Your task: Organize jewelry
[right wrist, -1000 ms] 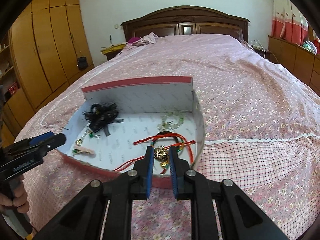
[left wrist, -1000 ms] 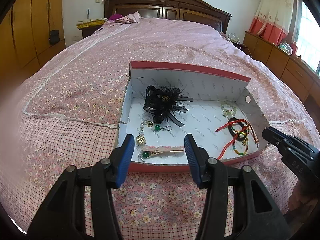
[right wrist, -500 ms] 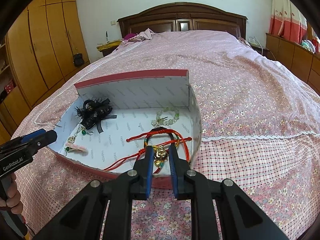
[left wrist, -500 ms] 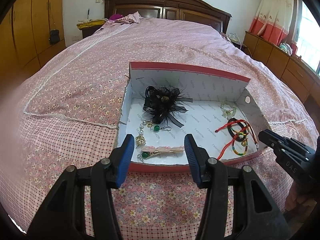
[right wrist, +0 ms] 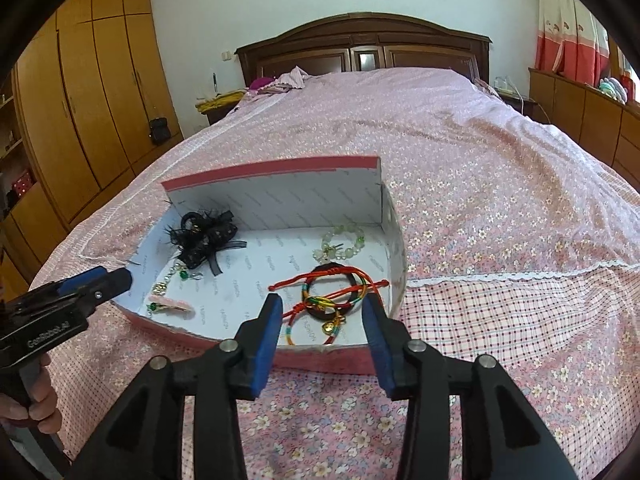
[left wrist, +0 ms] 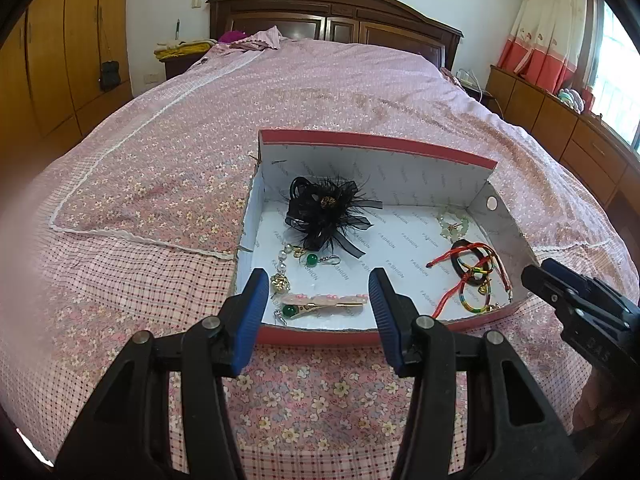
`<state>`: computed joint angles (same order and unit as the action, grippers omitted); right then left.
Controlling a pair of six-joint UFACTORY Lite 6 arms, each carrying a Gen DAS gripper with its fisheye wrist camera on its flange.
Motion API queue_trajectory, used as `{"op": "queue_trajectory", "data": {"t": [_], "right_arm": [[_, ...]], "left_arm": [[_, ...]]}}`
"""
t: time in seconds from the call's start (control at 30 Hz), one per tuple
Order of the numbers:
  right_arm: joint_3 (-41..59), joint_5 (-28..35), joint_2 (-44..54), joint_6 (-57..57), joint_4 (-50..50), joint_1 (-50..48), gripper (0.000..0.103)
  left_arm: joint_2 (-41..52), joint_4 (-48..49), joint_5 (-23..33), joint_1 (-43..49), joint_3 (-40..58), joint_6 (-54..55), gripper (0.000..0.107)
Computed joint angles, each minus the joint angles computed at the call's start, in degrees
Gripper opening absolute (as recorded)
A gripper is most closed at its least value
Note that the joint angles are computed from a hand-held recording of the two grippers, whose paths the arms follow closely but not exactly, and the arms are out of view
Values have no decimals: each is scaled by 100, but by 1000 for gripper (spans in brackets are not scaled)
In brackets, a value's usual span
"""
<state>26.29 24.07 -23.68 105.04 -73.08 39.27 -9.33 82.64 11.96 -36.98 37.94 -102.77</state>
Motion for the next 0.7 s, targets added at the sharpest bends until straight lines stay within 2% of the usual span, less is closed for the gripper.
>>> {"op": "queue_trajectory", "data": {"t": [0.23,0.3,0.37,0.7], "right_arm": [[74,739,-264,11,392,826,57],[113,935,-281,50,451,1010,64],[140,1182,-326,137,499,1246,68],[163,2088,-491,309,727,1986,75]], "left_arm": [[-152,-341,280,-191,-83,201,53],[-210,-369,313,-223,-131,202,54],[-271,-400,369,-266,-175,210,55],[-688,-1003,803,-619,-375,621,59]]}}
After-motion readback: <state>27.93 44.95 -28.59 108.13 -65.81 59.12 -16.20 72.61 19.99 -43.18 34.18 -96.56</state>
